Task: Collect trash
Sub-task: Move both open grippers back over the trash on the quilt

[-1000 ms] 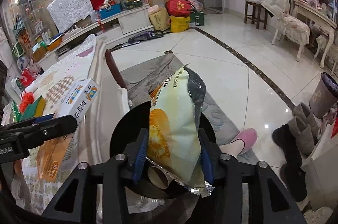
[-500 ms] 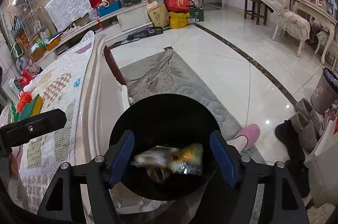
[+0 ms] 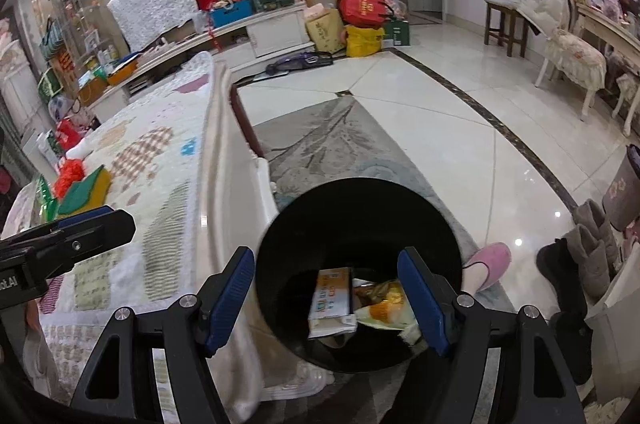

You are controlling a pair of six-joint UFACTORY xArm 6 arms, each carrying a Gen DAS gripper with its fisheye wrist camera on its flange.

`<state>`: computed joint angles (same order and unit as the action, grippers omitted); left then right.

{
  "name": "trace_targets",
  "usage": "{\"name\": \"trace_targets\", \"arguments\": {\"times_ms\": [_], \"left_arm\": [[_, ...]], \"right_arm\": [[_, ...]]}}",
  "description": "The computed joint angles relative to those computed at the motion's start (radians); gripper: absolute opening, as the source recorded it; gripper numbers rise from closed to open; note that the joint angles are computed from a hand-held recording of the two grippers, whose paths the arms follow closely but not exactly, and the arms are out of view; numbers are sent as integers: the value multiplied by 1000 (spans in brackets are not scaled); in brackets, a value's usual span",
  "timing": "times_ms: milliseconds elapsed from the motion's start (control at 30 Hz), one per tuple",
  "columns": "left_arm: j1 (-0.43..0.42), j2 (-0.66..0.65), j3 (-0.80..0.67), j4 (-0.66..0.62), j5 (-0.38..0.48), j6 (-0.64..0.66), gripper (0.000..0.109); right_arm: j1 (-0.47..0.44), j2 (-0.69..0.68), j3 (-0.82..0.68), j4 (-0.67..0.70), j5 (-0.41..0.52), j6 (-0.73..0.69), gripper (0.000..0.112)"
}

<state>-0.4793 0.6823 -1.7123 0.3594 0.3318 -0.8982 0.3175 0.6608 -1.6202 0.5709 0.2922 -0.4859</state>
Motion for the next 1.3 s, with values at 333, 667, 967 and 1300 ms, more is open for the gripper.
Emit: {"name": "trace_targets", "arguments": {"times_ms": [333,667,967,1300], "left_arm": [[46,-199,264,333,3,-315,70],[106,-425,533,564,-6,-582,70],[202,-590,750,625,32,-708,70],[428,-549,743,803,-109,-874,70]], "right_arm": [[75,-5,-25,97,38,-97,73],[164,27,-90,145,124,-159,76],[230,61,-140,117,173,-176,76],[271,77,-168,64,199,-156,76]]}}
